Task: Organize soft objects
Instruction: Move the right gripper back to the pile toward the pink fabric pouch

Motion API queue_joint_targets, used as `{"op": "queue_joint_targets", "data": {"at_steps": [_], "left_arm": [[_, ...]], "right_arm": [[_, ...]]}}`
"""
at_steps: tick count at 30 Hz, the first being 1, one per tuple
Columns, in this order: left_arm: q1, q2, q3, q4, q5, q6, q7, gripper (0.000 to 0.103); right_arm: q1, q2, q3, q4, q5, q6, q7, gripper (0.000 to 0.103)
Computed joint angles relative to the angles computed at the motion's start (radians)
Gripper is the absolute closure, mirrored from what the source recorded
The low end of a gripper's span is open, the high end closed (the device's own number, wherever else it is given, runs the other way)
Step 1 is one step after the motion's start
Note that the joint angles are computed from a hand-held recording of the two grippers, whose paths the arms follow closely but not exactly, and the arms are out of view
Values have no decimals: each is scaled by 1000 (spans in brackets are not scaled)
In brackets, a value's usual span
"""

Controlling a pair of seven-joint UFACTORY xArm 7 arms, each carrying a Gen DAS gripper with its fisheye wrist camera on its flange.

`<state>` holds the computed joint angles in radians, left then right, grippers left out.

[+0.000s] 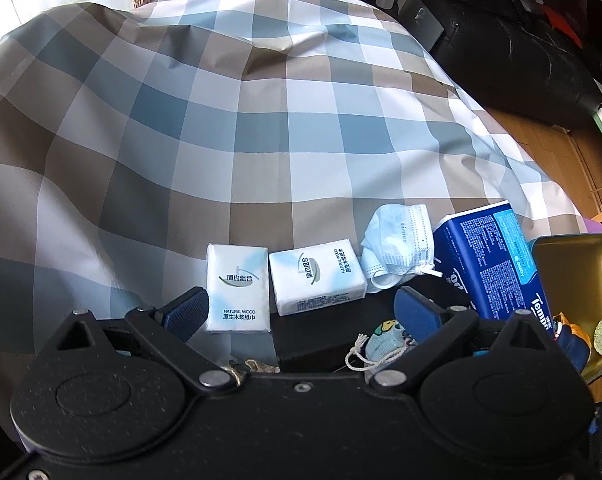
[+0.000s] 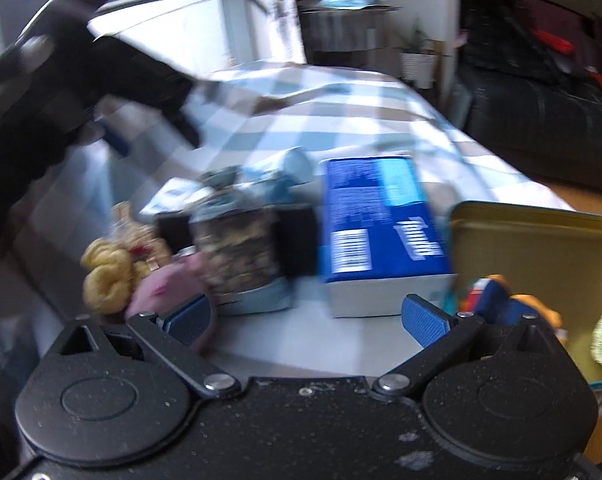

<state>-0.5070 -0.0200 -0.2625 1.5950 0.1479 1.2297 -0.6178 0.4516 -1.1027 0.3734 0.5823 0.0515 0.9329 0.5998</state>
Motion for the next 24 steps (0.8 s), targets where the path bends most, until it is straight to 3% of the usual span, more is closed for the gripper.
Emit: {"op": "queue_joint_targets", "data": {"at_steps": [4,8,11,14,20,24], "left_arm": [[-1,-1,-1,-5,-9,6,-10,7],[-11,4,-7,-1,4,16,-11,7],[-16,0,-9,-6,1,9,-6,7],[-20,1,-12,-4,3,9,1,7],[-26,7,-12,1,2,11,7,7],[-30,6,-13,3,10,13,1,7]], "right_arm": [[26,103,36,25,40,-108,30,1],[22,215,68,66,4,-146,46,1],[8,249,92,79,-54,-125,64,1],[22,200,65,50,-76,-86,79,1],[-14,115,58,33,-125,75,107,2],[7,54,44,6,-112,68,97,2]]}}
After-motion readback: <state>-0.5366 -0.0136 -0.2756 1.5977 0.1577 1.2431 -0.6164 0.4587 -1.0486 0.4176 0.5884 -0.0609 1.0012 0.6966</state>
